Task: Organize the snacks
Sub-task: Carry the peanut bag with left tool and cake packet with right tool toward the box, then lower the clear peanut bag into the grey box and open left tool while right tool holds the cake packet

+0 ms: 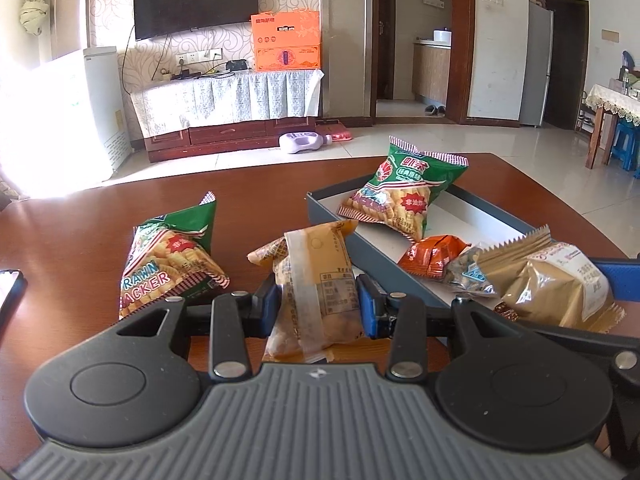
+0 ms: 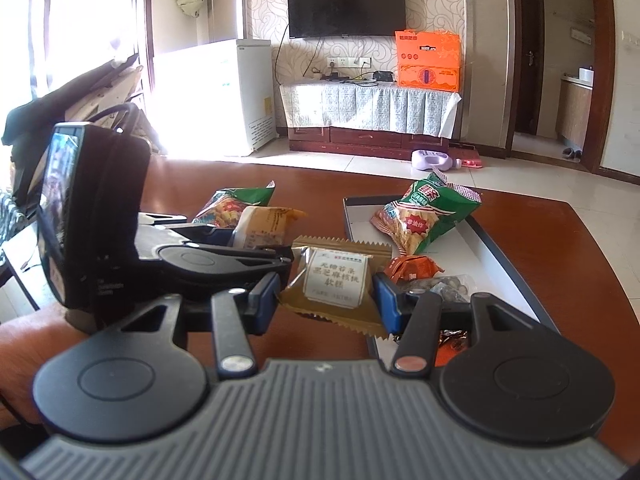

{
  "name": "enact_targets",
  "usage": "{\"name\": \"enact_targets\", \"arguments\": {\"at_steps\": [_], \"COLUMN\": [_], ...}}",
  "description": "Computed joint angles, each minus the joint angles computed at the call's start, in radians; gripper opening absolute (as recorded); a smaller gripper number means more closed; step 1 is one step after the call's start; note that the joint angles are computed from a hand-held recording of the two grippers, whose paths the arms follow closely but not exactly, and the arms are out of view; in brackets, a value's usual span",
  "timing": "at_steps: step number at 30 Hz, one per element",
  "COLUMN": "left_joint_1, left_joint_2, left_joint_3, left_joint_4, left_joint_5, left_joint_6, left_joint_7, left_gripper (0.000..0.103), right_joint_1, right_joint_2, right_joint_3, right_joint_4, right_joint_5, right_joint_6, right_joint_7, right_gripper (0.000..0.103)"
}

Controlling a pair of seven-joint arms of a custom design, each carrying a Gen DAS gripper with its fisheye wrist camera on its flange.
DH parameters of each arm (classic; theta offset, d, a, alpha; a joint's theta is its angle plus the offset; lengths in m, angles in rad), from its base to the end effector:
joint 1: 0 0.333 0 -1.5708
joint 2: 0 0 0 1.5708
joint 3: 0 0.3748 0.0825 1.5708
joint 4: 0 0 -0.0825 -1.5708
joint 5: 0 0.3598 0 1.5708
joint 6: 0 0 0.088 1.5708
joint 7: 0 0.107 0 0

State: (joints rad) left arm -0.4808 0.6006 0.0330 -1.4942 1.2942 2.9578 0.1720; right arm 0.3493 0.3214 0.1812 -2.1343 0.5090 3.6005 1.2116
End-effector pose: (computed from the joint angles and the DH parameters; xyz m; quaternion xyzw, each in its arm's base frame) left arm 0.6422 -0.3870 0.4411 -0.5340 0.6933 -0.3757 0.3051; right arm 0.5626 0.2436 0.4614 -0.6736 0.5237 -0.2961 0.4292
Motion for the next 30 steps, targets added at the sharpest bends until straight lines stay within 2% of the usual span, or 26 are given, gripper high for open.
{"name": "enact_targets", "arguments": {"at_steps": [15,25,30], "left_joint_1": [-0.018,-0.032,-0.029], "left_joint_2": [0.041,0.08,0.11], "left_joint_3": [0.006,0.009,-0.002], "left_joint_4": [0.056,0.104,0.141], "left_joint_5": [-0.033,-0.103,-0.16], "left_joint_6": [0.022,0.04,0.057], "left_joint_7": [0.059,0.138,0.216], "left_gripper": [0.046,0.046,0.046], "right_joint_1": [0.01,0.021,0.02], "right_joint_2": [-0.014,-0.015,-0.009], "right_joint_3": [-0.023,-0.042,-0.05], "right_joint_4": [-0.022,-0.021,-0.019], "right_joint_5": [0.043,0.094,0.115], "right_joint_6": [0.021,0.028,0.04], "right_joint_7": [-0.01,-0.033,-0.039], "right_gripper": [0.054,0.054,0.054]}}
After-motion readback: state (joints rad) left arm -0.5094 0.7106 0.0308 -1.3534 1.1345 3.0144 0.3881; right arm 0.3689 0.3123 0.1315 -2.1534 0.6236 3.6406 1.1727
